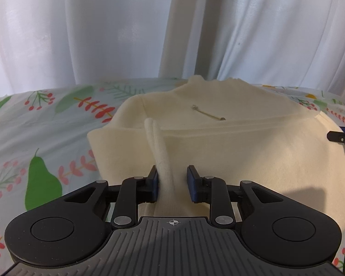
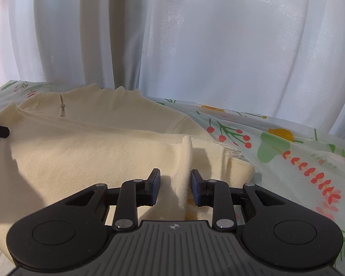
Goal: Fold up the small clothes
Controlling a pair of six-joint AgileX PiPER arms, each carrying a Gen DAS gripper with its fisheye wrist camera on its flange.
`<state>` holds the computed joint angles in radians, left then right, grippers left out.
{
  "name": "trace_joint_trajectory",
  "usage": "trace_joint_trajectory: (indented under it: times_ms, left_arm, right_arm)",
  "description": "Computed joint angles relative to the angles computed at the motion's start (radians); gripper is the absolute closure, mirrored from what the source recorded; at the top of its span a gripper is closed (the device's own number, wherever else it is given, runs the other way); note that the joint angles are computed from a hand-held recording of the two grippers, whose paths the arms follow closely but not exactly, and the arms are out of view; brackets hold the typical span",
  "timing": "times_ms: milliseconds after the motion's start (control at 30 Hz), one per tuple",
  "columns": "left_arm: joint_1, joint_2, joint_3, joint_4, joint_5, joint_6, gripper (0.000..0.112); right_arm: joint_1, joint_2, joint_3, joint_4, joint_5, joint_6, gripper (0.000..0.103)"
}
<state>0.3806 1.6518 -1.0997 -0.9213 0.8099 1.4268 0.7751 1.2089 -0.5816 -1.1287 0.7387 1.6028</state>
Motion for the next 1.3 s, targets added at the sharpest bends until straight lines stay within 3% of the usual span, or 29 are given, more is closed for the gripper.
trace_joint_trajectory:
  times_ms: [33, 100, 267, 333, 467, 567, 667, 767, 833, 900, 967, 1100, 1167, 1233, 1300]
  left_arm:
    - [-0.001, 0.001, -0.002, 0.000, 0.003, 0.002, 0.091]
    - [-0.011, -0.010, 0.002, 0.008, -0.021, -0.002, 0.102]
    - [-0.015, -0.052, -0.064, 0.002, -0.012, -0.044, 0.103]
    - [-0.025, -0.040, -0.136, -0.020, 0.007, -0.084, 0.103]
    - [-0.122, 0.031, -0.274, -0.020, -0.106, -0.180, 0.103]
    - [-0.210, 0.122, -0.367, 0.049, -0.228, -0.319, 0.103]
    - [-0.281, 0.224, -0.451, 0.220, -0.295, -0.533, 0.103]
    - [-0.305, 0.295, -0.500, 0.384, -0.265, -0.702, 0.100]
    - [-0.275, 0.277, -0.459, 0.312, -0.233, -0.635, 0.097]
    - [-0.217, 0.219, -0.362, 0.176, -0.213, -0.496, 0.091]
    - [-0.152, 0.154, -0.262, 0.078, -0.180, -0.389, 0.089]
    - [-0.043, 0.061, -0.120, 0.029, -0.078, -0.303, 0.086]
    - [-0.016, 0.045, -0.072, 0.041, -0.076, -0.285, 0.085]
    - [-0.001, 0.024, -0.036, 0.043, -0.078, -0.263, 0.085]
    - [0.012, 0.009, -0.011, 0.029, -0.078, -0.256, 0.086]
  right_arm:
    - [0.009, 0.007, -0.004, -0.002, 0.010, 0.004, 0.077]
    - [0.022, 0.021, -0.020, 0.002, 0.033, 0.002, 0.094]
    - [0.056, 0.028, -0.075, -0.054, 0.133, 0.016, 0.096]
    - [0.018, 0.034, -0.115, -0.091, 0.128, -0.003, 0.096]
    - [-0.117, 0.136, -0.235, -0.197, 0.077, -0.006, 0.097]
    - [-0.205, 0.243, -0.320, -0.249, 0.031, 0.020, 0.097]
    - [-0.256, 0.346, -0.381, -0.276, 0.004, 0.065, 0.097]
    - [-0.272, 0.394, -0.400, -0.245, -0.005, 0.069, 0.095]
    - [-0.266, 0.352, -0.370, -0.198, -0.027, 0.044, 0.091]
    - [-0.230, 0.260, -0.298, -0.148, -0.032, 0.046, 0.074]
    - [-0.174, 0.149, -0.197, -0.123, -0.034, 0.085, 0.065]
    - [-0.003, -0.019, -0.036, -0.030, 0.063, 0.192, 0.065]
    - [0.094, -0.060, 0.013, 0.029, 0.134, 0.267, 0.065]
    - [0.127, -0.080, 0.043, 0.044, 0.154, 0.316, 0.065]
    - [0.165, -0.091, 0.069, 0.033, 0.168, 0.380, 0.073]
